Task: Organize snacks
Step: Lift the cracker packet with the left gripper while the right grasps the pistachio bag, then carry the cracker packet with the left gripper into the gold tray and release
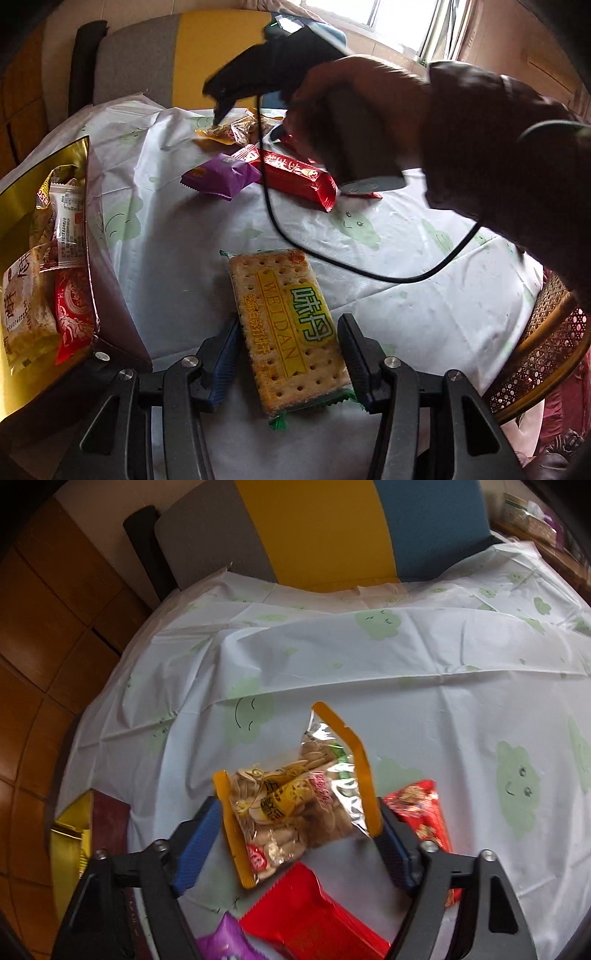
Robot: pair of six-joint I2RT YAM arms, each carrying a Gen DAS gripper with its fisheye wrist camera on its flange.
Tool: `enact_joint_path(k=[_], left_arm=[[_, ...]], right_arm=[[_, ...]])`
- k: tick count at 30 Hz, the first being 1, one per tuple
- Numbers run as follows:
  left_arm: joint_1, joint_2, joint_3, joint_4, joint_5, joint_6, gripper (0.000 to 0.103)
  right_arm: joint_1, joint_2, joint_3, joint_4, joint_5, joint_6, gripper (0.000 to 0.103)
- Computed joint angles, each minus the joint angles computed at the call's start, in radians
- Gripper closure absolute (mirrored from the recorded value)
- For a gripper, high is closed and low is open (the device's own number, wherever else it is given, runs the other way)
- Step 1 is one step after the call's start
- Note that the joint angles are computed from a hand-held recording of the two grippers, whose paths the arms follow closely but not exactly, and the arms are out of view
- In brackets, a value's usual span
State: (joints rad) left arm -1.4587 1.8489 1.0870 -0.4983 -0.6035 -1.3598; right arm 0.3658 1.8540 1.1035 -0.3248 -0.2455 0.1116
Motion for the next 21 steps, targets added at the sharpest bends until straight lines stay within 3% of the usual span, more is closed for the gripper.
enact_joint_path(k=[2, 8, 15, 21], left_arm=[[0.001, -0.002, -0.002, 0.003, 0.001, 0.002, 0.049], [0.0, 0.01, 0.017, -0.018, -0.003, -0.003, 0.049], [-0.001, 0.031, 0.037, -0.04, -0.012, -0.012, 0.049], [-0.002, 0.06, 0.085, -0.104, -0.016, -0.005, 0.05]], right_arm=[[0.019, -0.025, -0.019, 0.012, 0.03, -0.032, 0.054], [-0.037, -0.21, -0.099, -0.009, -0.05, -0.112, 0.055], [-0.221, -0.395, -0.165, -0.227, -0.138, -0.323, 0.055], [-0.448, -0.442, -0.23, -0.466, -0.185, -0.611, 0.055]])
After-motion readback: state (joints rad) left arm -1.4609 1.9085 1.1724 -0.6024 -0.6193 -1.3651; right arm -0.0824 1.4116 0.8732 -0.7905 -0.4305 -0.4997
